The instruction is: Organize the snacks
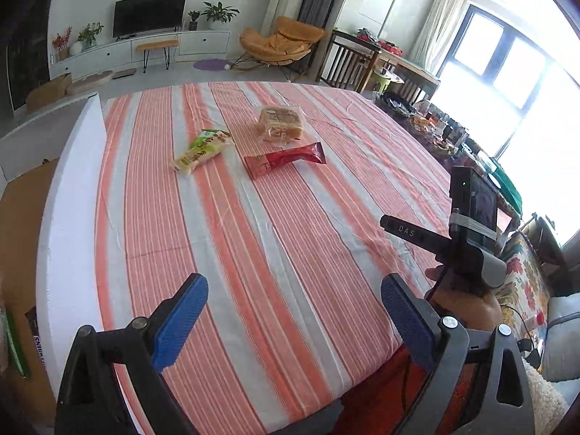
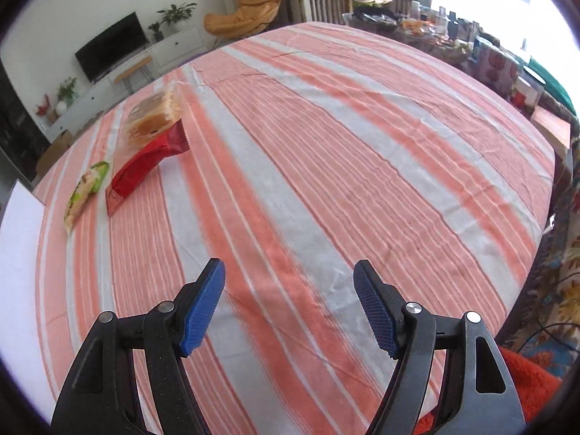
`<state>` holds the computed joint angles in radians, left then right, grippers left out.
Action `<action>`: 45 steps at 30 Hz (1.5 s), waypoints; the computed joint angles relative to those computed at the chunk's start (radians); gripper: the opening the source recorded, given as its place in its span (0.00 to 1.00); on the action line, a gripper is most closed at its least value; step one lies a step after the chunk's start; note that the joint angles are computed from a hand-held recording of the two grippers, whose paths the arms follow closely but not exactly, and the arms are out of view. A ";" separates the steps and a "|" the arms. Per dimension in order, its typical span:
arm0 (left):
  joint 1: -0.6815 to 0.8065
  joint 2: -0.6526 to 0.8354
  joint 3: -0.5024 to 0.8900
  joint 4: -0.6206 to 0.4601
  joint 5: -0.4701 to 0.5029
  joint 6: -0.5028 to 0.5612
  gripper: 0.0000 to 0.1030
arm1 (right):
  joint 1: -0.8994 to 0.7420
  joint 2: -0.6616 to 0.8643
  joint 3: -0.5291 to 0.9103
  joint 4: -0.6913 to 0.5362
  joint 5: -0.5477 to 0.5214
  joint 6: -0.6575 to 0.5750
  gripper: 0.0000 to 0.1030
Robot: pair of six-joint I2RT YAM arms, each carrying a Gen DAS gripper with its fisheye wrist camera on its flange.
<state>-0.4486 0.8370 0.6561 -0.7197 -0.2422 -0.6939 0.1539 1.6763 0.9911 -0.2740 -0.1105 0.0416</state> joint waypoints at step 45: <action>0.209 0.543 -0.144 0.539 -0.139 0.098 1.00 | 0.004 0.137 0.080 0.002 0.099 -0.055 0.92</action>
